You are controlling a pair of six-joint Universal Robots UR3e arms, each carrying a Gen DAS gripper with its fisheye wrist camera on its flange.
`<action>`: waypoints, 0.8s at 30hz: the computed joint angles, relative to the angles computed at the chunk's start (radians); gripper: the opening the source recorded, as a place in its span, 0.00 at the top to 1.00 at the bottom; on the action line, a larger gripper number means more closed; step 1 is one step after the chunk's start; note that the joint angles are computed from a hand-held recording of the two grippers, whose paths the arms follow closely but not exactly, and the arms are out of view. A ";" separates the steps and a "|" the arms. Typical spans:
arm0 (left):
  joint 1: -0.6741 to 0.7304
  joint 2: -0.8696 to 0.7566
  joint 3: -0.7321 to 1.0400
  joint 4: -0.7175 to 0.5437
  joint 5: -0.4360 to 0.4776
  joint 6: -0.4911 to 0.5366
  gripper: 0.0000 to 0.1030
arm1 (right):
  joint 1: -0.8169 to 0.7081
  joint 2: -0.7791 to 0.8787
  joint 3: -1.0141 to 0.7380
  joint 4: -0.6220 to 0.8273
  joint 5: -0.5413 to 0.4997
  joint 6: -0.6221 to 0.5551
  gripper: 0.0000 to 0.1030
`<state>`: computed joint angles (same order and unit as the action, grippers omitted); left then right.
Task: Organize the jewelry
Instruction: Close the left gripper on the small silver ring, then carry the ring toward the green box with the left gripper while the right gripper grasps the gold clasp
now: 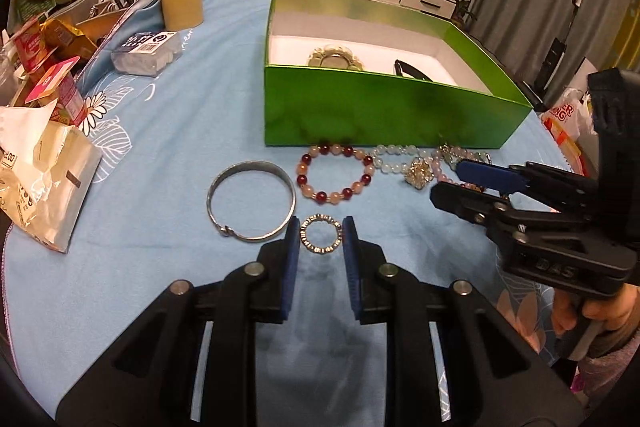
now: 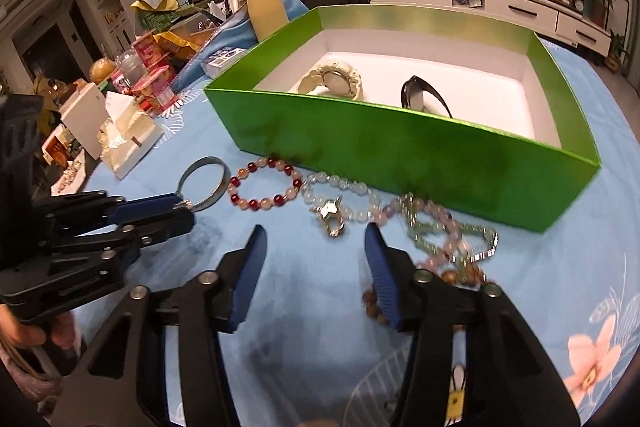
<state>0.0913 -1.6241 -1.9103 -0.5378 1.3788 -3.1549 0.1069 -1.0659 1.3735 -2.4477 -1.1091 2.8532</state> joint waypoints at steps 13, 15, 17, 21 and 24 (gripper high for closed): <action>0.018 -0.009 0.006 -0.004 -0.019 0.009 0.79 | 0.039 0.102 -0.105 0.014 -0.067 -0.017 0.87; 0.019 -0.008 0.008 -0.004 -0.021 0.011 0.79 | 0.038 0.088 -0.083 -0.010 -0.065 -0.013 0.87; 0.019 -0.006 0.013 -0.007 -0.024 0.012 0.79 | 0.028 0.062 -0.053 -0.023 -0.042 -0.009 0.87; 0.020 0.001 0.027 -0.012 -0.033 0.017 0.79 | 0.003 0.006 -0.005 -0.027 -0.001 -0.007 0.87; 0.016 0.008 0.043 -0.016 -0.040 0.017 0.79 | -0.020 -0.049 0.042 -0.038 0.028 -0.012 0.87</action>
<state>0.1072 -1.6156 -1.8668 -0.5541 1.3393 -3.1375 0.0865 -1.1146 1.4160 -2.4855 -1.0808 2.8409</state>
